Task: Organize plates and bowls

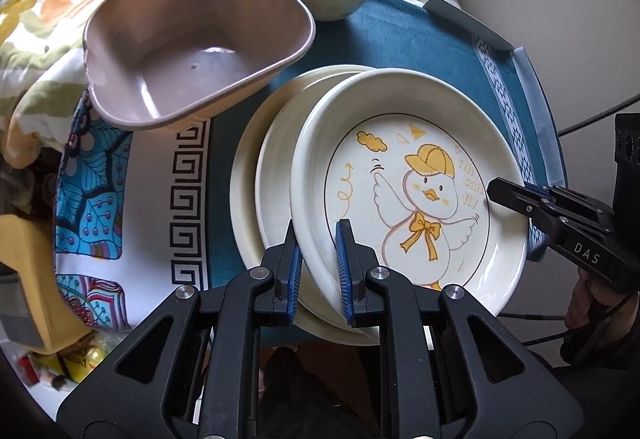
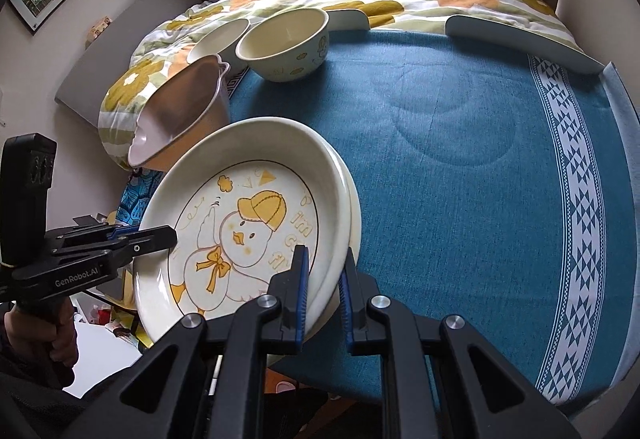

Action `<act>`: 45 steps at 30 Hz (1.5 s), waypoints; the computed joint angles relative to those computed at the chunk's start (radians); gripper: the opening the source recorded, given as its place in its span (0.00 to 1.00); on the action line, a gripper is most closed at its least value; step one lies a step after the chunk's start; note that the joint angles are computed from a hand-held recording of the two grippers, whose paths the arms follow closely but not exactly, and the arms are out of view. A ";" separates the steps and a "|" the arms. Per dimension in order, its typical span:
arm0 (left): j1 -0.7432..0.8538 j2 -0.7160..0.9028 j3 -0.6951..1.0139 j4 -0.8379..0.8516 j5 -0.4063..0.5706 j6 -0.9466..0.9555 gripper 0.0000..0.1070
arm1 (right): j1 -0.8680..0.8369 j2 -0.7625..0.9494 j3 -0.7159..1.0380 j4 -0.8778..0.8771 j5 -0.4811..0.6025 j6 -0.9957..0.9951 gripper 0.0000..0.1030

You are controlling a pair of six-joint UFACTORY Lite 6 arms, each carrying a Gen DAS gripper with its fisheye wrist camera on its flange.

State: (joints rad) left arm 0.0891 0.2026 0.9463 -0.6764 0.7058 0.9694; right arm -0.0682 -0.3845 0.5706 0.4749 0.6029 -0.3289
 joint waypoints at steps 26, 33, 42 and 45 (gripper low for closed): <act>-0.318 -0.097 -0.128 0.625 -0.372 -0.645 0.19 | 0.043 0.032 0.029 -0.136 -0.020 0.093 0.13; -0.394 -0.129 -0.173 1.043 -0.407 -1.058 0.19 | 0.093 0.034 0.028 -0.216 -0.047 0.171 0.13; -0.412 -0.174 -0.212 1.162 -0.398 -1.178 0.19 | 0.170 0.053 0.045 -0.379 -0.057 0.342 0.13; -0.419 -0.186 -0.224 1.186 -0.395 -1.205 0.19 | 0.187 0.059 0.051 -0.412 -0.056 0.381 0.13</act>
State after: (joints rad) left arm -0.3296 0.0170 0.7219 0.5099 0.3105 -0.2354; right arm 0.1187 -0.3256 0.6212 0.0629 0.5467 0.0524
